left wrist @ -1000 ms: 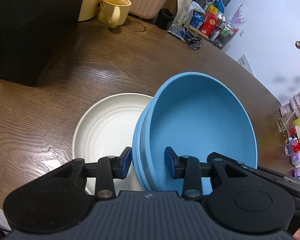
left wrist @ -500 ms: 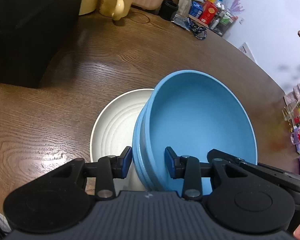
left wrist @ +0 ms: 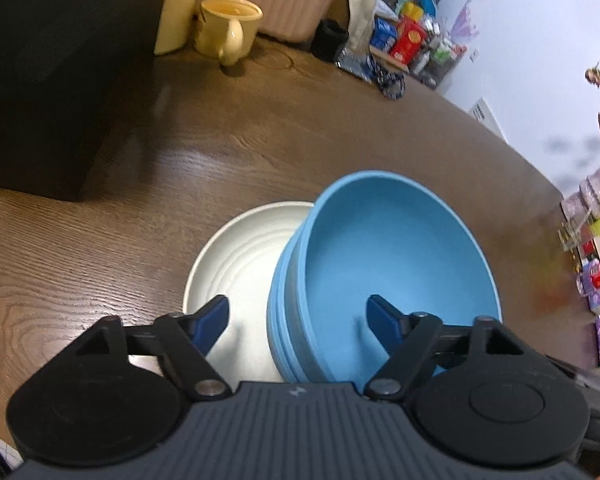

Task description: Organize plates and bowls

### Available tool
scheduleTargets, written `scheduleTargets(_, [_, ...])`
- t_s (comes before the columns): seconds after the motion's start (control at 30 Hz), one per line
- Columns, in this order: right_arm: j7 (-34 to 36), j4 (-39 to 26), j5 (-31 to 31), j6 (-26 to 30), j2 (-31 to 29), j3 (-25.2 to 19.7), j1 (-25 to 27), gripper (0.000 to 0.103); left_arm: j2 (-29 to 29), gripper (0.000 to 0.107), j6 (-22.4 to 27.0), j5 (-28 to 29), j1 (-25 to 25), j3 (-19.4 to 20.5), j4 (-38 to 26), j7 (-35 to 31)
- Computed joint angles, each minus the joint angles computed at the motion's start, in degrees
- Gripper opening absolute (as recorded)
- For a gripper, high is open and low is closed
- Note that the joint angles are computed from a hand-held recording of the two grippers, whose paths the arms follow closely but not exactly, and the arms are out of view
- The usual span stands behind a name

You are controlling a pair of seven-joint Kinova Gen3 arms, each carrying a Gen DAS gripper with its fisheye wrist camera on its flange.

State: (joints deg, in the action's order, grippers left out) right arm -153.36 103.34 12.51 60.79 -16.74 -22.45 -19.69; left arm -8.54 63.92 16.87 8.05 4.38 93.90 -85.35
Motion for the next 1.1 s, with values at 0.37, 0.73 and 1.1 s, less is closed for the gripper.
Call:
scheduleTargets(0.37, [4.96, 3.02, 0.50, 3.60, -11.78, -2.50, 3.70, 0.103, -19.35, 0.103, -17.16, -14.09, -0.88, 10.53, 12.60, 11.90])
scheduleTargets(0.73, [12.18, 4.33, -3.28, 13.70, -30.56, -4.15, 10.52, 0.103, -28.24, 0.103, -12.16, -12.85, 0.03, 19.52, 12.73, 18.07])
scheduleTargets(1.1, [19.67, 1.78, -9.29, 26.49, -43.68, -4.52, 16.25, 0.103, -35.00, 0.103, -3.55, -8.40, 1.42, 23.83, 12.18, 20.04])
